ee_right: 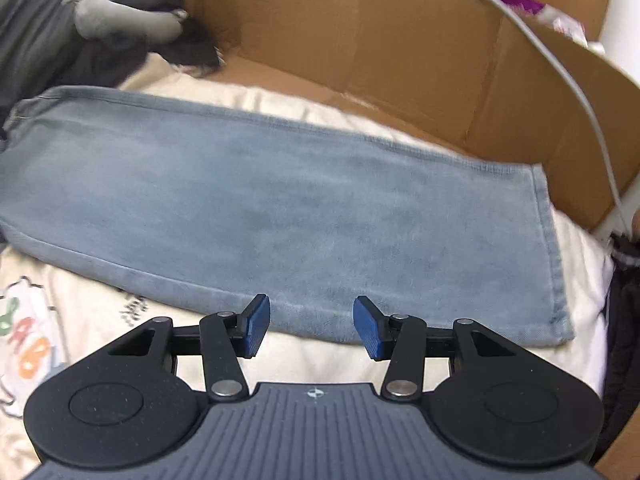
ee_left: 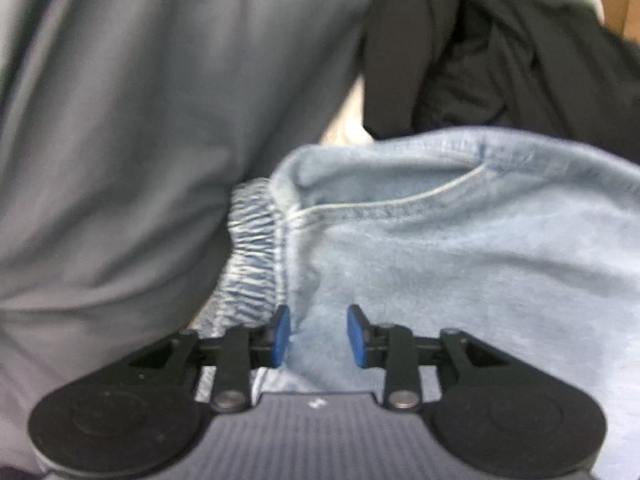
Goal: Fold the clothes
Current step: 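Open both grippers and pull back from the folded jeans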
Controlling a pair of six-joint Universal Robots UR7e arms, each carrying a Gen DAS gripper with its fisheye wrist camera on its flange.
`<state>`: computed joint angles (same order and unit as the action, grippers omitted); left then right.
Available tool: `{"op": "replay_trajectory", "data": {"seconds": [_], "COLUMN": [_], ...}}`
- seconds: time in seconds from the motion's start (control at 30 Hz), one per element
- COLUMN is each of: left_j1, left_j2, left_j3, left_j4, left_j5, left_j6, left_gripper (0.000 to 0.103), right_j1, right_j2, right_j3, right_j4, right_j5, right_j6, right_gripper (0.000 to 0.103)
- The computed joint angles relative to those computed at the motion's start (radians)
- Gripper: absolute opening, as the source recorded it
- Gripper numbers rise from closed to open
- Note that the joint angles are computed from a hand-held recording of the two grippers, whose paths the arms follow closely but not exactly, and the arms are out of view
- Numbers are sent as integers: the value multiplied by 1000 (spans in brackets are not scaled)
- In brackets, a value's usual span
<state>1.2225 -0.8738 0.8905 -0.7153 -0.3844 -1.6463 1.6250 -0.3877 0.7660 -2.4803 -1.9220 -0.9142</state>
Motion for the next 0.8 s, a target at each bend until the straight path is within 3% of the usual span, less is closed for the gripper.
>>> {"op": "replay_trajectory", "data": {"seconds": [0.1, 0.23, 0.37, 0.5, 0.57, 0.8], "left_j1": [-38, -101, -163, -238, -246, -336], "left_j2": [0, -57, -67, -94, -101, -87], "left_j3": [-30, 23, -6, 6, 21, -68], "left_j4": [115, 84, 136, 94, 47, 225], "left_j5": [-18, -42, -58, -62, -50, -78], "left_j6": [-122, -145, -141, -115, -76, -264], "left_gripper": [46, 50, 65, 81, 86, 92], "right_j1": [13, 43, 84, 129, 157, 220], "right_j2": [-37, -90, -111, -56, -35, -63], "right_j3": [-14, -31, -111, -383, -486, -615], "right_j4": [103, 192, 292, 597, 675, 795], "right_j5": [28, 50, 51, 60, 39, 32], "right_j6": [42, 93, 138, 138, 128, 226], "right_gripper": [53, 53, 54, 56, 58, 92]}}
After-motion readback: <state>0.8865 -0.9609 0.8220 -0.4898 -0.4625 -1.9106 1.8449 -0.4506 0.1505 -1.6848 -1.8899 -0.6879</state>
